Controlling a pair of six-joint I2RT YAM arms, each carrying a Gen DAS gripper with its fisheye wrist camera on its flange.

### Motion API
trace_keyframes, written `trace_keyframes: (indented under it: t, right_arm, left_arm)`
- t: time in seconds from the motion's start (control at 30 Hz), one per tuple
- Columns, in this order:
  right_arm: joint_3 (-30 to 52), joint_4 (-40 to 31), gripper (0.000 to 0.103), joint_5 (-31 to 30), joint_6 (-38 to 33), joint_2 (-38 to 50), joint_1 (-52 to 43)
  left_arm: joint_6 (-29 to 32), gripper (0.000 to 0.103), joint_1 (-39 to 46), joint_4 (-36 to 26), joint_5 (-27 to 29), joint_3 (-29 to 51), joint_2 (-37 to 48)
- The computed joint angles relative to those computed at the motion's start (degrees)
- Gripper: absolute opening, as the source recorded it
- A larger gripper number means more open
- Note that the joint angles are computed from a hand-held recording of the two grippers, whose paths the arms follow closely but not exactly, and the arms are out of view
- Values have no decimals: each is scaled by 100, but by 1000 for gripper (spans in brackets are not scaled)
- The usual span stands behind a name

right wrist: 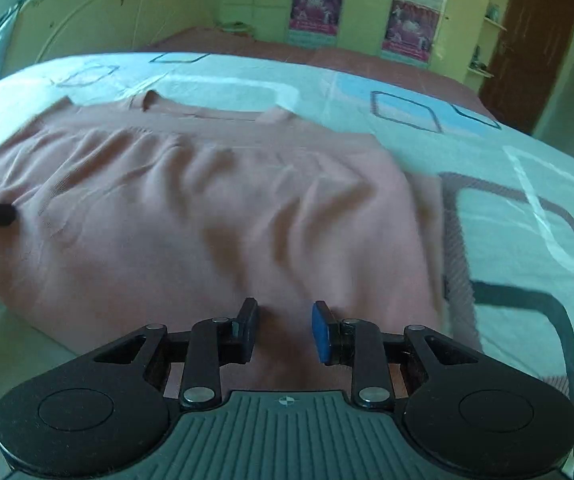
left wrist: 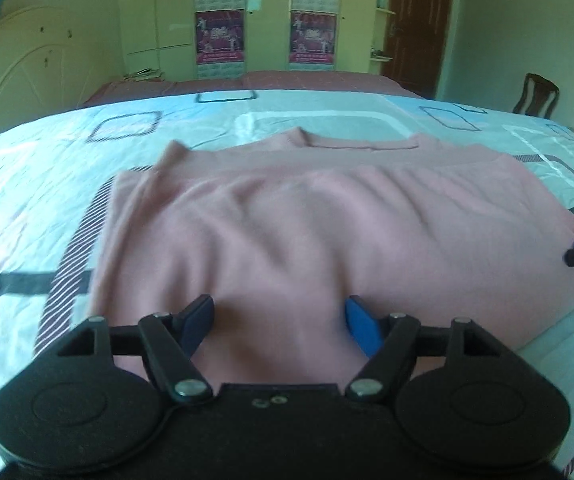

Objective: Fold small clothes
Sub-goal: 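Smooth the folded sweatshirt flat with both open grippers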

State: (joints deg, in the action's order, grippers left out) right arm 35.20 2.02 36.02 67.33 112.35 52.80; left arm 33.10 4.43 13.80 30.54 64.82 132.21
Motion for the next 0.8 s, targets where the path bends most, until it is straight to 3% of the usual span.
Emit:
trace_keyframes:
  t: [0.07, 0.1, 0.17, 0.27, 0.37, 0.47, 0.57, 0.6, 0.67, 0.73, 0.8]
  right_arm:
    - [-309, -468, 28, 114, 831, -163, 350]
    - [-530, -359, 28, 140, 1146, -253, 494]
    - [-585, -464, 28, 143, 1348, -357, 597]
    - [-16, -1322, 28, 529, 1519, -517, 814]
    - [568, -896, 28, 773, 861, -307, 859]
    - [1301, -285, 28, 411, -28, 336, 717]
    - [2017, -252, 28, -86, -271, 1070, 610]
    - [2155, -332, 28, 60, -236, 1245, 661]
    - [2071, -184, 28, 124, -264, 1239, 704]
    - [1804, -22, 28, 26, -431, 1026, 653]
    - [1491, -186, 28, 320, -189, 733, 699]
  left_arm:
    - [163, 73, 316, 100, 26, -120, -50]
    - [182, 73, 376, 139, -21, -171, -75]
    - [39, 71, 387, 134, -88, -248, -154]
    - [-135, 70, 193, 357, 44, -760, -623]
    - [-183, 71, -254, 719, 227, -1361, -1004]
    - [-381, 72, -831, 896, 79, -1661, -1075]
    - [-484, 68, -1292, 886, -450, -1689, -827]
    - [-614, 69, -1314, 914, -567, -1643, -698]
    - [-630, 71, -1155, 903, -283, -1570, -589]
    - [-452, 71, -1099, 898, -394, -1665, -783]
    - [-514, 71, -825, 1117, -267, -1766, -940]
